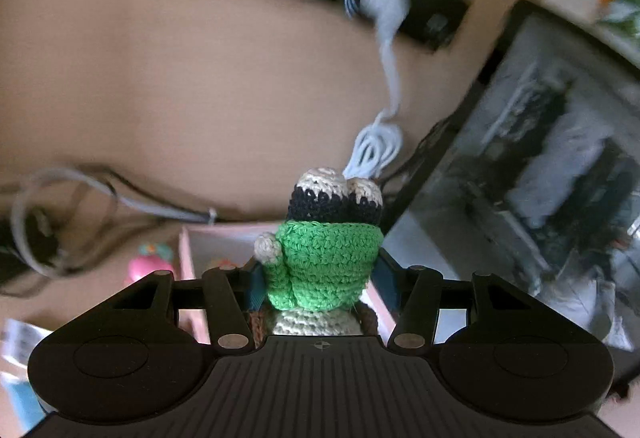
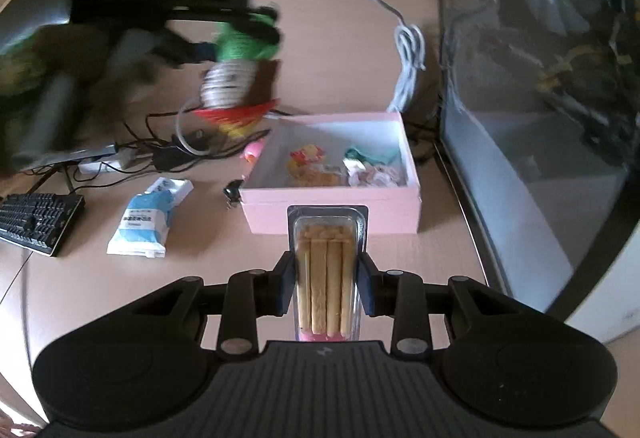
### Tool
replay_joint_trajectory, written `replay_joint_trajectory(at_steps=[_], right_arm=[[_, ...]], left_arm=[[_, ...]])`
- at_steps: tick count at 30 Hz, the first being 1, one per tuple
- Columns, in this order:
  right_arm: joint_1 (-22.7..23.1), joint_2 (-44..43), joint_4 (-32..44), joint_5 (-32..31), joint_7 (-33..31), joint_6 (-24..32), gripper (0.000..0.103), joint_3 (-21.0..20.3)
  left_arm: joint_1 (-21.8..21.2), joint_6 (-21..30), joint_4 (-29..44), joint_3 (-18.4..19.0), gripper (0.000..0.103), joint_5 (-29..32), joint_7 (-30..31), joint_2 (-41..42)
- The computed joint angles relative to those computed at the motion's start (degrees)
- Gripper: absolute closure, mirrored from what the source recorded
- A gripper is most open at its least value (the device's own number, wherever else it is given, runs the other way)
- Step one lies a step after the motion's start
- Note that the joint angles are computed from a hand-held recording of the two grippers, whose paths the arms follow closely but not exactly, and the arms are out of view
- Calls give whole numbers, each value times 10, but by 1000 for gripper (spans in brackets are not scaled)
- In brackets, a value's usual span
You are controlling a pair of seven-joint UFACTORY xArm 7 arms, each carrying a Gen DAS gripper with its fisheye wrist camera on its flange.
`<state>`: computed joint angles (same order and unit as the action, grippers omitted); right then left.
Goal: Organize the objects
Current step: 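Carry the breadstick packet over the pink box while the left tool carries the doll there, then open both tools to drop the doll and breadstick packet into the pink box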
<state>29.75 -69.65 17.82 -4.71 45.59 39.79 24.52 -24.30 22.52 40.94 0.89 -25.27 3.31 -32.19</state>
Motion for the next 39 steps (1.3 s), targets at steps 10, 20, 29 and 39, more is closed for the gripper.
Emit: replay_joint_trajectory(at_steps=[10,20,29,39], right_arm=[[13,-27,-30,5,-12,29,72,-17],[-14,7,-21,-6,-40,-22,72,-28],[-38,40,-2,-13,-51,-50,72,-29],[-301,213,109,-121,-33,-312,72,66]], left_arm=[[75,-4,7,-79,44,104,-137,133],[78,-69,-36,-79,46,183,-165,67],[-1,-115,-127,33,46,92,-109,-88],[112,116,-295,26,46,113,-134,-405]])
